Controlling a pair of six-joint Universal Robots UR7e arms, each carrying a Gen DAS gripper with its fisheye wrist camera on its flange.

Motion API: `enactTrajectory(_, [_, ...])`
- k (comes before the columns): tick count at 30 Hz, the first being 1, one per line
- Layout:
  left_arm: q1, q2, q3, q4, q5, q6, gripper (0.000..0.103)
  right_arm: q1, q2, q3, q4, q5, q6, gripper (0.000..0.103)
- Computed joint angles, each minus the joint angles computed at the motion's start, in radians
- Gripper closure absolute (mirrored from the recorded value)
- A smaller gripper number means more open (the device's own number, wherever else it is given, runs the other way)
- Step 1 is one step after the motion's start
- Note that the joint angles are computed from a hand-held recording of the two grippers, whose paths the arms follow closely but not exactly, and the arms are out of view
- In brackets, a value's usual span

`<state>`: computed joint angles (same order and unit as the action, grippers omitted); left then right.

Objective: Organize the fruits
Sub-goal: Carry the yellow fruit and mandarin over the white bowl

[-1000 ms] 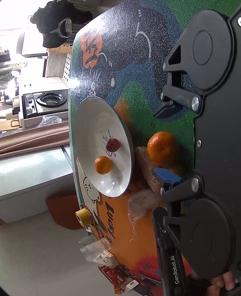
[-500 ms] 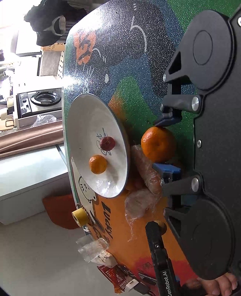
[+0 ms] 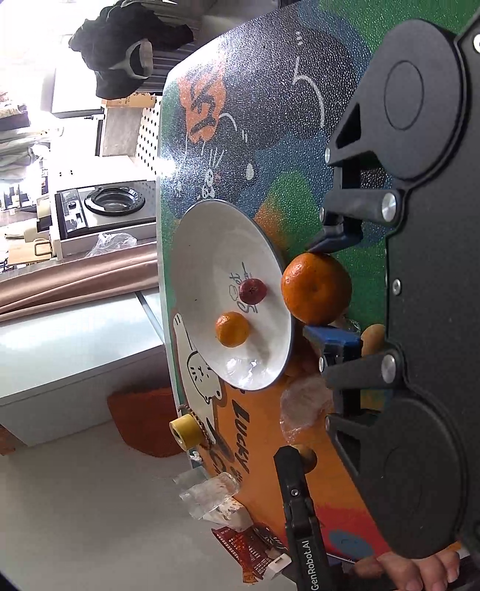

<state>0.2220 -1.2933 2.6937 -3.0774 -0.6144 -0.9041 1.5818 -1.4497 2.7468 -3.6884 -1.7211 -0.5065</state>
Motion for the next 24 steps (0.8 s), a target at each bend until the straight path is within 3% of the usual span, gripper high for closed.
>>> enactTrajectory(11, [0.047,0.061,-0.071,-0.112,0.0,0.142,0.08,0.014,-0.027,-0.016,-0.013,0.019,0.014,0.063])
enactTrajectory(24, [0.165,0.151,-0.205,-0.208,-0.055,0.35,0.08,0.042,0.021,-0.062,-0.061,-0.001,0.038,0.063])
